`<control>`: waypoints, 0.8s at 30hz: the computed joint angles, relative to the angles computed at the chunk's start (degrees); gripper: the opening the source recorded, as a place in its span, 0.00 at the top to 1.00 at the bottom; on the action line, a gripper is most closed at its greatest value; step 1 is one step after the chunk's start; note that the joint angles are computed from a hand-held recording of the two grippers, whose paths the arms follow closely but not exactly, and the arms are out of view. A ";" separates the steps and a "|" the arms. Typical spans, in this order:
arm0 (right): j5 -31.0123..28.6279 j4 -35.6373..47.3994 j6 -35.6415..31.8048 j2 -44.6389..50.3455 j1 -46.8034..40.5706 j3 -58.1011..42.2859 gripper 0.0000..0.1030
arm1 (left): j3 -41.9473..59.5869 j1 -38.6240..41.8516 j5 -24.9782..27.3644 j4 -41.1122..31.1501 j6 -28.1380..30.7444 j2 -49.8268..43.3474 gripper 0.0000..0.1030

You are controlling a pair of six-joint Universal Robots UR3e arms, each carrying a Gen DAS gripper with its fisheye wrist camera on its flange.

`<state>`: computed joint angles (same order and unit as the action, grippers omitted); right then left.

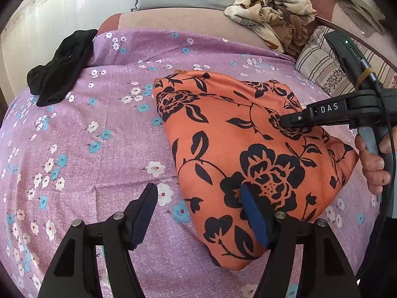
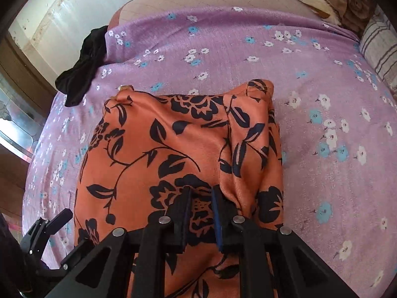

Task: Fold small clothes

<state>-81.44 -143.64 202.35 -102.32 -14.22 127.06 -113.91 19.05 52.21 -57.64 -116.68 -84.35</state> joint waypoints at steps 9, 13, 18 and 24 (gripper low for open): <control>-6.26 -2.30 1.71 14.05 1.38 -12.89 0.83 | 0.17 -0.13 0.12 0.04 0.02 -0.15 0.32; -7.14 -5.05 1.65 21.96 2.29 -16.05 0.83 | 0.12 -0.48 0.13 0.70 -0.18 -0.57 0.32; -6.83 -0.71 -0.17 17.05 2.45 -15.47 0.80 | 1.11 -0.74 0.57 0.06 -0.78 -1.17 0.30; -1.86 3.00 -0.31 -4.73 1.11 -1.63 0.80 | 3.85 -0.88 1.67 -2.07 -3.82 -2.76 0.23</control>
